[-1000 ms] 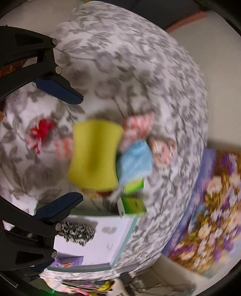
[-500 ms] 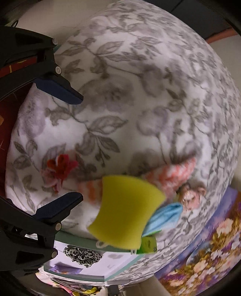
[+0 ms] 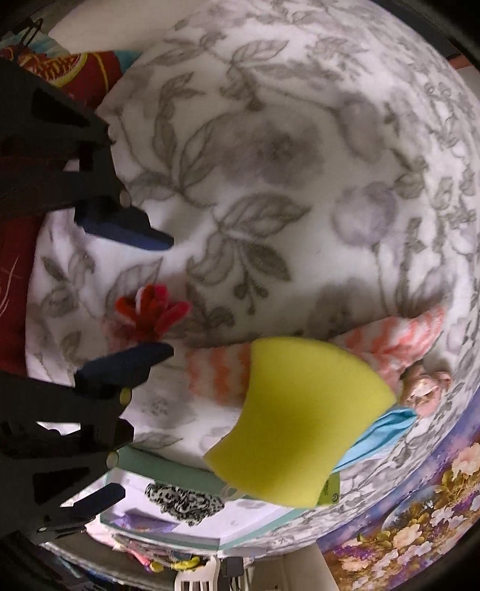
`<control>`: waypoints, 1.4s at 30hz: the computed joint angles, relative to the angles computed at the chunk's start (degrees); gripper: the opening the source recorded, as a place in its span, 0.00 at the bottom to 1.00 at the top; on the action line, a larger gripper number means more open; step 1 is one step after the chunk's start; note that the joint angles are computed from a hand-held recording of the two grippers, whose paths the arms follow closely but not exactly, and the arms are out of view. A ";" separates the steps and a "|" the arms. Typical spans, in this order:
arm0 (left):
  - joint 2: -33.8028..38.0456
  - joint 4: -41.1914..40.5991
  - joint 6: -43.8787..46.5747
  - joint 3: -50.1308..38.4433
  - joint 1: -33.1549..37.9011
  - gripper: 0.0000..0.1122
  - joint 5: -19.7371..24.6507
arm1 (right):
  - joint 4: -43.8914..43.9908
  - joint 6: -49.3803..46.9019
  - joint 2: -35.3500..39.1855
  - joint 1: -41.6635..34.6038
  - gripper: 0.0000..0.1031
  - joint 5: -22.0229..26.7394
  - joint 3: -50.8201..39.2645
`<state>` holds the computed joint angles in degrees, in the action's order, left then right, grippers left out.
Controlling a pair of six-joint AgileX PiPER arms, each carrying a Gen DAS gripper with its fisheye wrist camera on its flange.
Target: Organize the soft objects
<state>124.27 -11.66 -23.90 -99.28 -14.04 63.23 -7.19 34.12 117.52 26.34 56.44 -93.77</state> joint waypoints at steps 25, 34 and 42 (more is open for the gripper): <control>-2.62 -2.32 -0.19 -0.37 2.42 0.13 -4.89 | -1.60 0.48 -0.69 -0.57 0.95 -3.97 -1.56; -4.35 -2.22 -2.82 -1.18 5.94 0.13 -5.35 | 9.34 -6.29 0.96 -2.90 0.80 -9.15 -4.53; -1.68 -0.88 -10.46 -5.37 5.86 0.13 -2.97 | 18.49 -11.26 5.87 -4.81 0.58 -8.62 -9.18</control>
